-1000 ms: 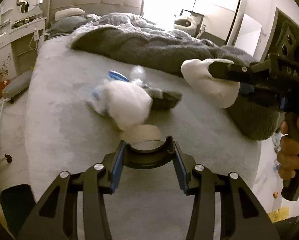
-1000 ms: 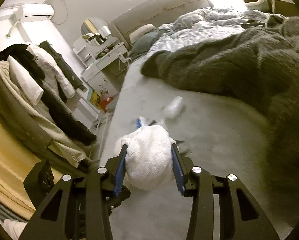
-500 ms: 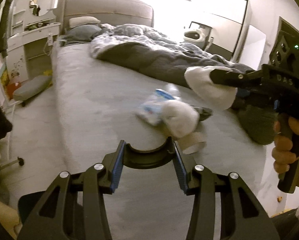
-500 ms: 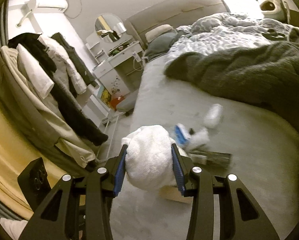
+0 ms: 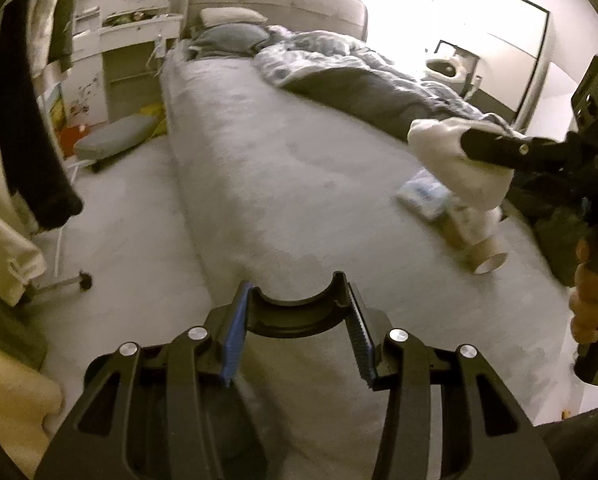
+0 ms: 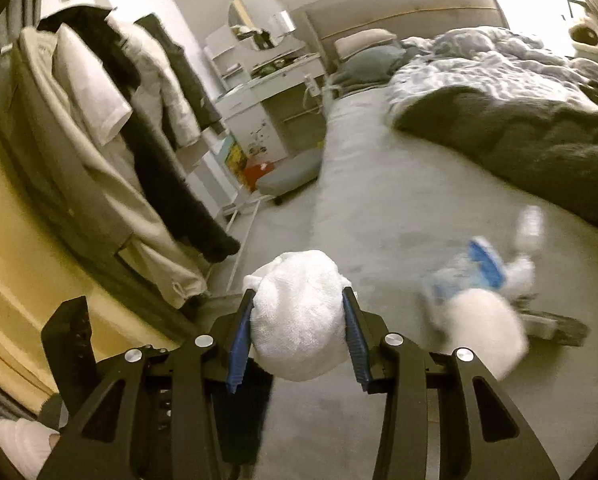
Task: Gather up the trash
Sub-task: 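Lift the white tissue with the right tool while the left tool grasps another tissue, then carry both tissues over the black bin and open both tools to drop them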
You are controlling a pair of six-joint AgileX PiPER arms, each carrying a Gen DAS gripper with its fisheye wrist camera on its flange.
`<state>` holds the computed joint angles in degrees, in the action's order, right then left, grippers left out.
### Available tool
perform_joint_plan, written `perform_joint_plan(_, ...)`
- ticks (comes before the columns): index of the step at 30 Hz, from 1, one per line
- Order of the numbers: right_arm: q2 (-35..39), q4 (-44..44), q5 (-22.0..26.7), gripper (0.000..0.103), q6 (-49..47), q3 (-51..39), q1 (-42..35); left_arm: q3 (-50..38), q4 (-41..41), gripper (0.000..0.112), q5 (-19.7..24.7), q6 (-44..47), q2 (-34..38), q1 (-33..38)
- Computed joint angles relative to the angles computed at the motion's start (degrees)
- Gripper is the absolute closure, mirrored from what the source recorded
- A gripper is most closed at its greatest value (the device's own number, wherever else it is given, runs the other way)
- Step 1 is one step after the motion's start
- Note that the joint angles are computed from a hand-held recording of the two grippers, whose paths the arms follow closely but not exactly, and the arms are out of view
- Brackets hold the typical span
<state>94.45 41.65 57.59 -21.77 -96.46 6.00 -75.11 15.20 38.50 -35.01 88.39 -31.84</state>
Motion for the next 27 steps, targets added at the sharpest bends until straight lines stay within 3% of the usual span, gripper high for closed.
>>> perform_joint_plan(7,3.08,-8.72,-2.78,0.06,7.19,-1.16,10.84,7.86,-6.07,0.063,-1.21,6.83,-3.26,7.58)
perform_joint_plan(13,7.25,-14.05,-2.98,0.06,12.72,-3.85,18.5,12.37,-16.93,0.063,-1.41,17.6,-3.53,15.16)
perform_joint_plan(20,11.46,-16.01,-2.14,0.06,16.52,-7.19,22.76,16.92,-19.2,0.063,-0.81,22.8,-3.08,19.65)
perform_joint_plan(27,16.28,-16.14,-0.95,0.06,19.86,-11.2,25.58,20.21,-27.67,0.063,0.66,32.76,-1.94,24.43)
